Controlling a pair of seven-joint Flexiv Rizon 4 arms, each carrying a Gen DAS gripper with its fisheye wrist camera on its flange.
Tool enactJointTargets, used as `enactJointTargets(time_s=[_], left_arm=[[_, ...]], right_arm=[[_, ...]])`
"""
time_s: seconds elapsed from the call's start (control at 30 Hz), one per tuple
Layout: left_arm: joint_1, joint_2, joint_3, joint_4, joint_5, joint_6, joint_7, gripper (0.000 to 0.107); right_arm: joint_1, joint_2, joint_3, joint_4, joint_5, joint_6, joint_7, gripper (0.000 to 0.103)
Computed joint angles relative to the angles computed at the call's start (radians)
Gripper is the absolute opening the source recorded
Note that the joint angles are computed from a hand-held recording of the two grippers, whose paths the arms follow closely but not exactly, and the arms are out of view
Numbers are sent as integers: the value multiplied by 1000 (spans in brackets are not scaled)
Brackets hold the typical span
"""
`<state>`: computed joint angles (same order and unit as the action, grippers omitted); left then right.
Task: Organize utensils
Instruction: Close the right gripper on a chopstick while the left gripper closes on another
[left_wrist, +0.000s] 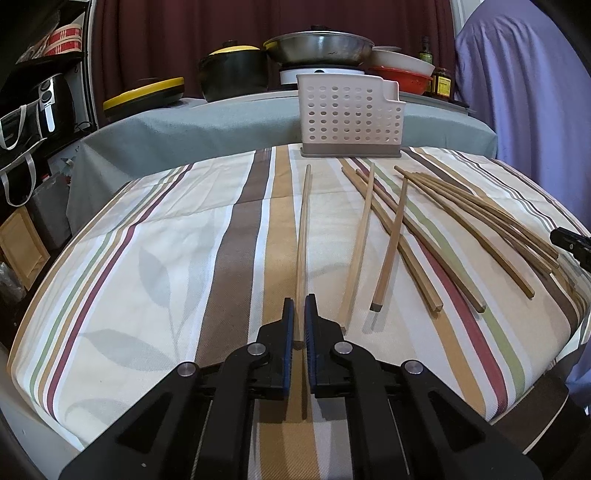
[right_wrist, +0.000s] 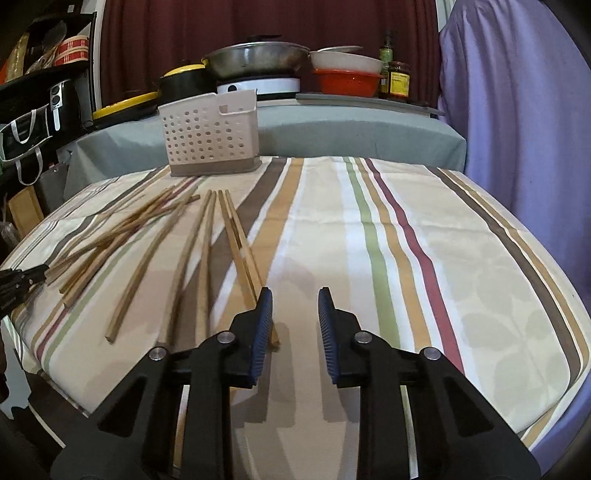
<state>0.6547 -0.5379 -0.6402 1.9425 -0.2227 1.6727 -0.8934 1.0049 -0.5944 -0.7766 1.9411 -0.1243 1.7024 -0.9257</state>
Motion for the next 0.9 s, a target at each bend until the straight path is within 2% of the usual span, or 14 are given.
enactJointTargets(time_s=[0.2, 0.3, 0.6, 0.8, 0.9], left_arm=[[1, 0, -1, -2, -2, -3, -1, 7], [2, -2, -3, -2, -4, -2, -1, 7], [15, -6, -16, 1, 1, 2, -8, 7], [39, -7, -41, 13, 13, 9, -21, 7], [44, -7, -45, 17, 21, 15, -28, 15]], right_arm=[[-43, 22, 67, -5, -34, -15, -23, 25], [-8, 10, 28, 0, -55, -20, -23, 25], [-30, 7, 44, -3, -32, 0, 3, 25], [-82, 7, 107, -23, -28, 0, -3, 13], [-75, 3, 97, -23, -25, 4, 3, 12]])
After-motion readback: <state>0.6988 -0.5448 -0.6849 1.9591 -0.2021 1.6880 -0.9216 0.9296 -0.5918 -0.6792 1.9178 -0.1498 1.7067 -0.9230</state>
